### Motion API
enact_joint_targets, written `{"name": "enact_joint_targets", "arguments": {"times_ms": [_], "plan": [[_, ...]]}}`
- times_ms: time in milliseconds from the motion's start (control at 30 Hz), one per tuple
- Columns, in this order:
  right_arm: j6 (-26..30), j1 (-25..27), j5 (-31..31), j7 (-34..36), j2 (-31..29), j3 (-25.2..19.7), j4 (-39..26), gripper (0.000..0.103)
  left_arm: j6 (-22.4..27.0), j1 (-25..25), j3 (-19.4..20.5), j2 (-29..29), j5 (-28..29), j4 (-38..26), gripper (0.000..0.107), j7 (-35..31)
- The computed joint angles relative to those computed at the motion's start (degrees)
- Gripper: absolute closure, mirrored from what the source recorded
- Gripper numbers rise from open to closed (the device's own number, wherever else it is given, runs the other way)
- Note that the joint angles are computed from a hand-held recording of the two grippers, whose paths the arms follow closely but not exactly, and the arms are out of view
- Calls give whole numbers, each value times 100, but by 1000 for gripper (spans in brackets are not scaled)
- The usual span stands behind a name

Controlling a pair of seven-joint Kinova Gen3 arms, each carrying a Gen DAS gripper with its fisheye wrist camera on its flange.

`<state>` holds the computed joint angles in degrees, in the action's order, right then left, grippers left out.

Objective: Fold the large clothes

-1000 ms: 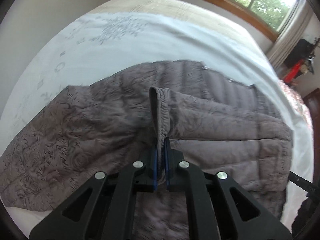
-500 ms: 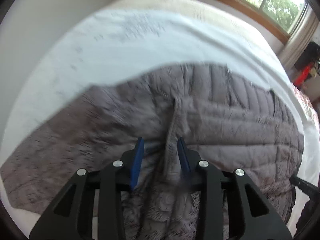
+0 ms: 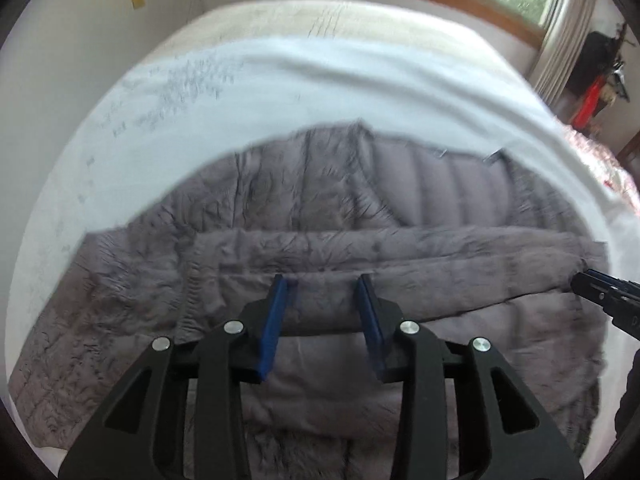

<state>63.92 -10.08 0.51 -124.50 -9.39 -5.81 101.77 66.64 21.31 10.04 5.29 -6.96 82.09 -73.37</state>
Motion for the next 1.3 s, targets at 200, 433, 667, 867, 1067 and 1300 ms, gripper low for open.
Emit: {"name": "enact_joint_targets", "arguments": {"times_ms": [200, 433, 667, 867, 1067, 1300], "plan": [[-190, -56, 217, -72, 75, -121, 233, 65, -249, -433, -118, -32, 816, 302, 69, -581], [8, -111, -268, 29, -577, -104, 156, 65, 3, -245, -29, -456, 275, 202, 68, -138], [105, -194, -428, -278, -639, -385, 434, 65, 124, -279, 77, -487, 342, 527, 67, -196], [-381, -233, -447, -285, -668, -328, 881, 65, -205, -390, -13, -519, 630, 884, 66, -447], [-34, -265, -392, -406, -624, -323, 656, 65, -93, -332, 33, -462, 485, 770, 66, -286], [643, -215, -24, -664, -1156, -802, 128, 47, 408, -1066, -647, -1282, 1490, 727, 50, -1277]]}}
